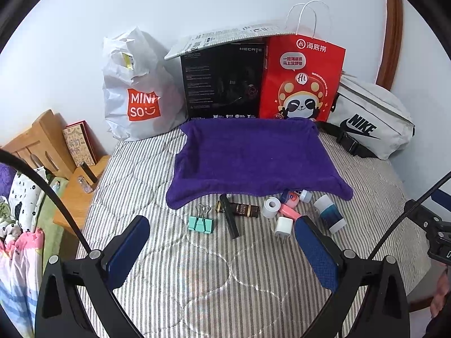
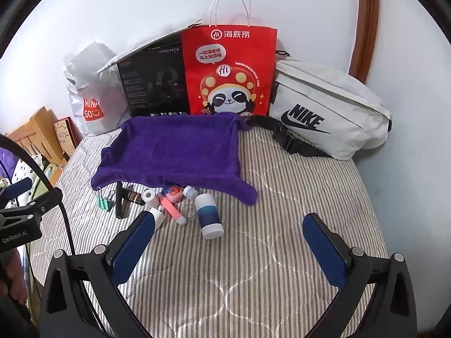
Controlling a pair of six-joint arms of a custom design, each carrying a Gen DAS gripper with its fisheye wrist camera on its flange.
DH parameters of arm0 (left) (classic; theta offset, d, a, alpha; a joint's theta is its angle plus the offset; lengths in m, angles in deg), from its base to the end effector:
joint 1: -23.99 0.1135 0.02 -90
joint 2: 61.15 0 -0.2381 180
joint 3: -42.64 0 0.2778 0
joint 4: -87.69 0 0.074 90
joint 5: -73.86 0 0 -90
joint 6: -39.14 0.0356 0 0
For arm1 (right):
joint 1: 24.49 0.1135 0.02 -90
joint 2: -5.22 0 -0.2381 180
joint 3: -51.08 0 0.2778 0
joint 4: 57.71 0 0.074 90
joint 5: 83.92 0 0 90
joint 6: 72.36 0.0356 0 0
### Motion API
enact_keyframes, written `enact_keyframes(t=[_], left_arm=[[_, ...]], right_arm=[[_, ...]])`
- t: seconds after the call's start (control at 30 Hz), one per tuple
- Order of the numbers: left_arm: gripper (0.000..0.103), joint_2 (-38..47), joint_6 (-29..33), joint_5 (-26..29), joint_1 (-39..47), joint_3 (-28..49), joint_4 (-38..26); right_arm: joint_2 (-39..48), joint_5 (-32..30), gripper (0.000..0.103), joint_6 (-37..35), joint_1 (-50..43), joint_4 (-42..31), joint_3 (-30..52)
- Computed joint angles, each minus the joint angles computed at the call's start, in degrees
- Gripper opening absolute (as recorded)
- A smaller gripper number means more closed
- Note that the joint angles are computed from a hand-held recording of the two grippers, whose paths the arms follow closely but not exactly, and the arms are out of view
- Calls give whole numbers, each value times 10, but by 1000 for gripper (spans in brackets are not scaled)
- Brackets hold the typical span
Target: Organize rigid objects
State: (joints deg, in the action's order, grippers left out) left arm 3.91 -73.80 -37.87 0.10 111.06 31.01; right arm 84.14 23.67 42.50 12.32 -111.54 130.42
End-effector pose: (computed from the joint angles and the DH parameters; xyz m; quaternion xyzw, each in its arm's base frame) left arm 0.2439 -0.0936 0.2598 -0.0516 0.9327 0.0414 0.3547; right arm 0.2597 0.1809 0.2625 -0.0499 0.9382 0.0344 0.3408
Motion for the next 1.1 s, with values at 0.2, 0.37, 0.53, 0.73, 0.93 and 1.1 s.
enact_keyframes(t=[0.2,0.37,0.53,0.73,0.93,1.1], left_arm=[[103,1,1,1,1,0,1],[103,4,2,3,2,0,0],[103,1,2,3,4,0,-3],[103,-3,1,5,8,-2,-3],[103,-7,1,9,11,-6,-1],[103,-11,7,9,12,-10,2]], right_arm=[[1,2,103,1,3,0,1],[2,3,103,1,7,-1,3],[3,0,103,0,6,0,3],[3,2,103,2,7,0,3],[4,3,103,3,8,-2,4],[3,4,103,2,9,-2,4]])
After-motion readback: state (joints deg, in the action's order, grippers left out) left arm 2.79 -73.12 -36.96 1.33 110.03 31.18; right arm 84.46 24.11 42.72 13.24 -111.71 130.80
